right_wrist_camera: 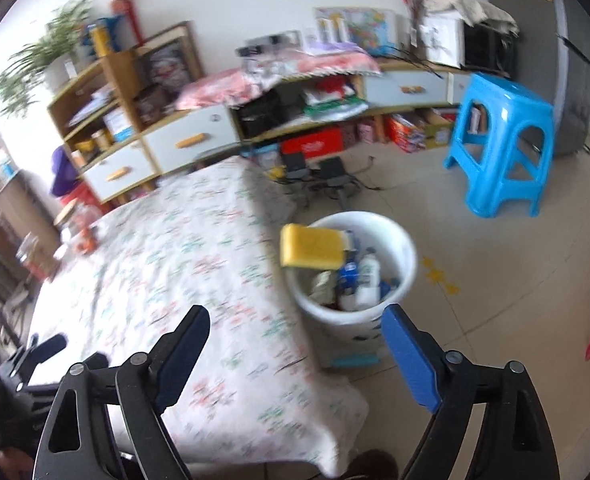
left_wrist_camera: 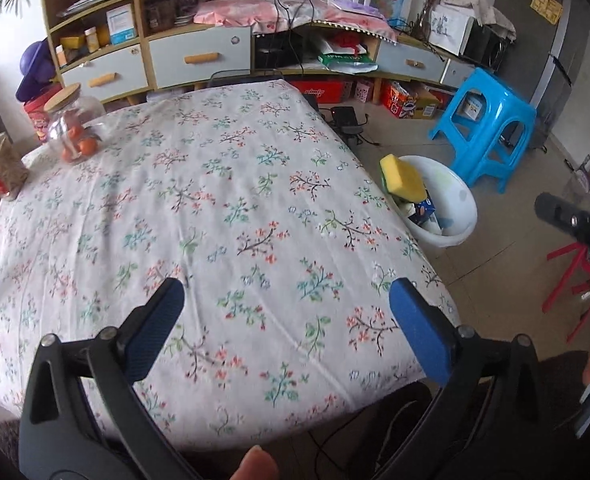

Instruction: Collect trash

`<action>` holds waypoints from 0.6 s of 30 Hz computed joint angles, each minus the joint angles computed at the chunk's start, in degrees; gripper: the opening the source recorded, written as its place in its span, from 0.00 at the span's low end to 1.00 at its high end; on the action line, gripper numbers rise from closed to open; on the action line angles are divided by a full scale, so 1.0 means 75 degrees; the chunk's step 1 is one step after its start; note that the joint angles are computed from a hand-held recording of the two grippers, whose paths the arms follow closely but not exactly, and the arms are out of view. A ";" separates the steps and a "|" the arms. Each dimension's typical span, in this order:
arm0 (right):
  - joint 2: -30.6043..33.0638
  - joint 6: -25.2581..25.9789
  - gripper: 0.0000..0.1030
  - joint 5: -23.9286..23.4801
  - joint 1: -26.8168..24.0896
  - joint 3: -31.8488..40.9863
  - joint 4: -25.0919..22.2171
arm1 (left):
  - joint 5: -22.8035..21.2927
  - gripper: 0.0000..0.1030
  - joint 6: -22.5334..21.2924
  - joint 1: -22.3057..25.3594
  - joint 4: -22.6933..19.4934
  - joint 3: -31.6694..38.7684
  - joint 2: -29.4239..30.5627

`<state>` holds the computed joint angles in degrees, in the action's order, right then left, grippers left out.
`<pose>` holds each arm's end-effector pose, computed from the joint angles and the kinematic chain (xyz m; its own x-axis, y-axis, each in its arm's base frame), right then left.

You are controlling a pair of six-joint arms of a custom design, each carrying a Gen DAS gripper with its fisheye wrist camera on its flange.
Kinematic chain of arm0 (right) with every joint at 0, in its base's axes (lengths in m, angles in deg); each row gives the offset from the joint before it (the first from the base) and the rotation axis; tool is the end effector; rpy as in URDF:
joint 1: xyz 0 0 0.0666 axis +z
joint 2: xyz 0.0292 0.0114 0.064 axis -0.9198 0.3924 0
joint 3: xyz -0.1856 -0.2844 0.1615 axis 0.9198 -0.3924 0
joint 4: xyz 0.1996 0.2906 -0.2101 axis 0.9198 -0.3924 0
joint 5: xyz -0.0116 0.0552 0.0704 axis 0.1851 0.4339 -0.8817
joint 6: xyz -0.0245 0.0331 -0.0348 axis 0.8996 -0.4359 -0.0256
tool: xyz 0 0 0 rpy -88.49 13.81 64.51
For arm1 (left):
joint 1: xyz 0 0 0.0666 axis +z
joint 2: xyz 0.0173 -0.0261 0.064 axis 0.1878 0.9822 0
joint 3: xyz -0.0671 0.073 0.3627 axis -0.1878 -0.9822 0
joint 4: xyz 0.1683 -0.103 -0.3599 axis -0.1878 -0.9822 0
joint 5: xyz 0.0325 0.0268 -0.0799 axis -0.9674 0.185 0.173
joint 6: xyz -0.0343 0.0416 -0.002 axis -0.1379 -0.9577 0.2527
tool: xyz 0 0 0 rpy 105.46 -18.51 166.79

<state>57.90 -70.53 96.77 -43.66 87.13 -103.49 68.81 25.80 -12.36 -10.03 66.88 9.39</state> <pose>0.4259 0.1756 0.4064 -0.7187 0.1010 -0.6879 -0.0051 0.9886 0.1505 0.4350 -0.1825 0.3768 -0.7938 0.0248 -0.6077 0.1028 0.9903 -0.0939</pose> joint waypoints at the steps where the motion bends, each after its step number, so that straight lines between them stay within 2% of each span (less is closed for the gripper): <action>1: -0.0069 0.0043 0.90 0.0166 0.0158 -0.0099 0.0084 | -0.0042 0.99 0.0071 0.0026 0.0032 -0.0108 -0.0100; 7: -0.0104 -0.0001 0.90 0.1055 0.0745 -0.0661 0.0877 | -0.0627 0.99 0.0215 0.0160 0.0304 -0.0515 -0.0402; 10: 0.0228 0.0092 0.90 0.1345 0.0753 -0.0580 0.0738 | -0.0731 0.99 0.0343 0.0275 0.0421 -0.0611 -0.0405; 13: 0.0386 -0.0088 0.90 0.1215 0.0633 -0.0537 0.0709 | -0.0690 0.99 0.0422 0.0356 0.0519 -0.0728 -0.0466; 18: 0.0448 -0.0150 0.90 0.1168 0.0631 -0.0544 0.0736 | -0.0903 0.99 0.0228 0.0289 0.0656 -0.0898 -0.0575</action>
